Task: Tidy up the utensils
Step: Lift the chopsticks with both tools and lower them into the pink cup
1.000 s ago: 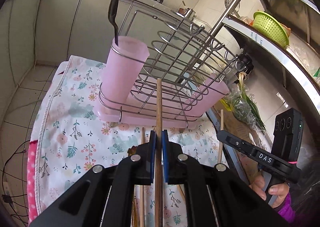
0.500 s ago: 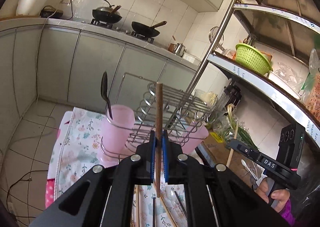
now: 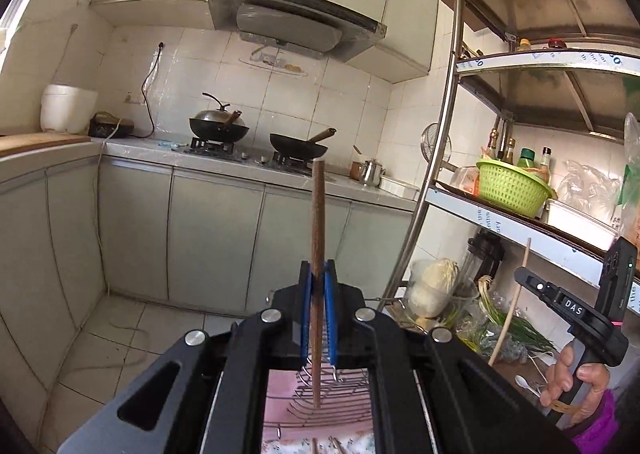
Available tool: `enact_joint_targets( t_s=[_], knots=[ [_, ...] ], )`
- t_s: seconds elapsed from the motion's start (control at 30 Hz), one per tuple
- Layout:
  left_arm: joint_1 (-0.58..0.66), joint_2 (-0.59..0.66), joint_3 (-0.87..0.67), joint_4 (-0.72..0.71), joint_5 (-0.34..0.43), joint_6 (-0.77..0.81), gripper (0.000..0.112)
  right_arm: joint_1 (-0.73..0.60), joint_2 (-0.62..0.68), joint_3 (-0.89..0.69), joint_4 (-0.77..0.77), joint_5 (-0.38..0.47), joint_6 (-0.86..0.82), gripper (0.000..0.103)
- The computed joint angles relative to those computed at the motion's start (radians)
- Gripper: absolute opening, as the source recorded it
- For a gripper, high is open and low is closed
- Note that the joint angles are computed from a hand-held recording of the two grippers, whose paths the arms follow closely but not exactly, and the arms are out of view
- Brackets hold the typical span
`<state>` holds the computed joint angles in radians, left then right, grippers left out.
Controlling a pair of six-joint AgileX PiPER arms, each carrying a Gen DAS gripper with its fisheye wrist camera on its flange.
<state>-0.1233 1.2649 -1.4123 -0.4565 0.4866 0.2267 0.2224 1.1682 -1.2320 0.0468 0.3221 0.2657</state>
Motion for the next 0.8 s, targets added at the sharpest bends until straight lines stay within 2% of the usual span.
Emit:
enact_joint_targets(
  t_s=[0.1,0.2,0.27,0.4,0.5,0.8],
  knots=[
    [-0.029,0.054,-0.060,0.171,-0.027,-0.128,0.006,-0.019,0.039,-0.036,-0.011,-0.028,0.004,0.006],
    [-0.049,0.110,-0.097,0.281,-0.045,-0.205,0.006,-0.053,0.083,-0.074,0.059,-0.057,-0.058,0.006],
    [-0.050,0.144,-0.105,0.314,-0.052,-0.225,0.006,-0.065,0.110,-0.100,0.050,-0.074,-0.047,0.006],
    [-0.039,0.209,-0.116,0.300,-0.039,-0.199,0.006,-0.083,0.176,-0.144,0.028,-0.100,-0.025,0.006],
    [-0.033,0.238,-0.111,0.274,-0.026,-0.159,0.006,-0.080,0.215,-0.154,-0.069,-0.115,0.064,0.006],
    [-0.015,0.311,-0.104,0.186,0.002,-0.083,0.006,-0.096,0.274,-0.132,-0.043,-0.125,0.065,0.006]
  ],
)
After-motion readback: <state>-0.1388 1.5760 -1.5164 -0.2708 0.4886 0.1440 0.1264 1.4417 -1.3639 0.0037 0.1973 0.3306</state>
